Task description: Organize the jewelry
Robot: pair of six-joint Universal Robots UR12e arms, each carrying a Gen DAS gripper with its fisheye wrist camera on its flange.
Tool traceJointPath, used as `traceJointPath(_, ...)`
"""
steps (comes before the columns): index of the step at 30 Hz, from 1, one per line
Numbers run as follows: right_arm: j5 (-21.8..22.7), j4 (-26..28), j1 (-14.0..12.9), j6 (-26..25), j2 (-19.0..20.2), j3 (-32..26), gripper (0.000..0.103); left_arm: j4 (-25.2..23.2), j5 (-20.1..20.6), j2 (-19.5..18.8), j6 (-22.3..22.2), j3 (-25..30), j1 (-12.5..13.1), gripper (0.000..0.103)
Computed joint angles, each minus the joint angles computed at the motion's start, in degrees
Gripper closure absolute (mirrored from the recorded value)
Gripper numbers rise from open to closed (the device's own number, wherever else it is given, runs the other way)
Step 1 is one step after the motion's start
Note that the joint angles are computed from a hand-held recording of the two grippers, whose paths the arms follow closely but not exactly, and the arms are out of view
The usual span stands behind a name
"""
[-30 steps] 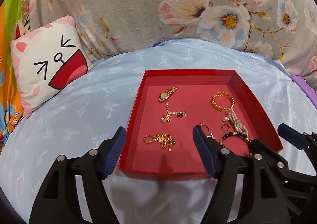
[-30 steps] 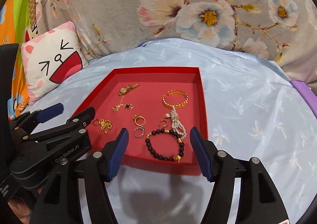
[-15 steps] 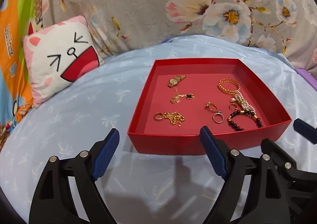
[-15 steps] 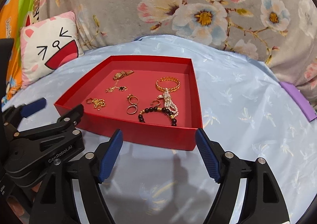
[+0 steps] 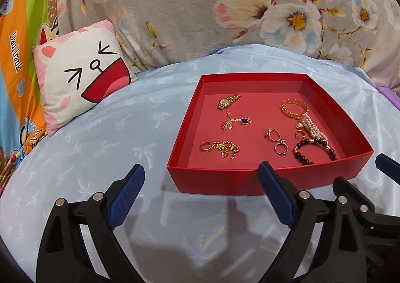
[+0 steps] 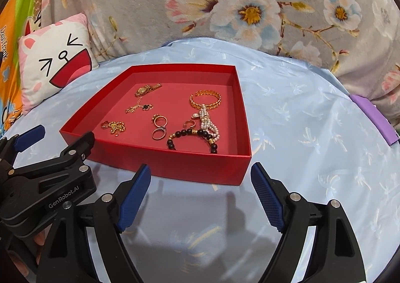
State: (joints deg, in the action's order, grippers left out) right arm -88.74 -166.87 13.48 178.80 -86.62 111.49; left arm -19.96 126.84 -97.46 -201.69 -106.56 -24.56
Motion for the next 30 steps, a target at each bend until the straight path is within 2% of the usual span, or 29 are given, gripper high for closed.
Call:
traceJointPath(22,-1.08,-0.46,0.23,-0.11,0.05,0.05,0.021,-0.89,2.50,-0.23,-1.04,0.25,-0.61,0.013)
traceJointPath(30,-1.11,-0.50,0.23,-0.14,0.07,0.05,0.021,-0.96,2.15,-0.18,-1.16,0.21,-0.55,0.013)
